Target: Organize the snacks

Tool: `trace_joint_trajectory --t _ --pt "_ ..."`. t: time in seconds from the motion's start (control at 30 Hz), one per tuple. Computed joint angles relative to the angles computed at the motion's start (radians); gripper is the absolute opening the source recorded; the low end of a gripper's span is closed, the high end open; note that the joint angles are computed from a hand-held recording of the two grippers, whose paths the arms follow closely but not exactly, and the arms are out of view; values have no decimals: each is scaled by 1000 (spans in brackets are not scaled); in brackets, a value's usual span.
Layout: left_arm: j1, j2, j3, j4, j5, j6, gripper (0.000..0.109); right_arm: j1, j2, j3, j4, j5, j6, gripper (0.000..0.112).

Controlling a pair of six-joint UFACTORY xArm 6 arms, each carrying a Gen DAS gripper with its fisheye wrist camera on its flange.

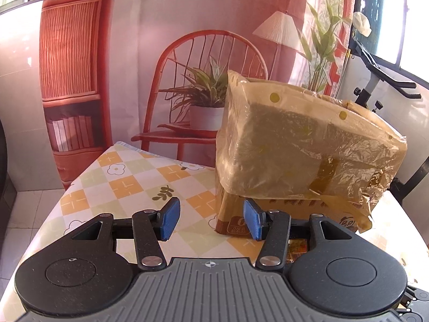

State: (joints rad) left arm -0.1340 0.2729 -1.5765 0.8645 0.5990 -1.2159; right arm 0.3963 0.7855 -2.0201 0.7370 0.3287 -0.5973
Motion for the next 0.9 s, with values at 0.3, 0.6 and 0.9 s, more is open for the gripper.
trace_joint_trajectory --t 0.3,0.6,0.9 --pt "-9 105 11 -137 -6 168 55 -1 11 -18 -14 23 2 59" --pt "-22 120 36 -182 -20 216 56 5 18 -27 -54 27 3 67" --pt "-32 142 16 -243 -38 260 61 4 19 -30 -48 30 0 67"
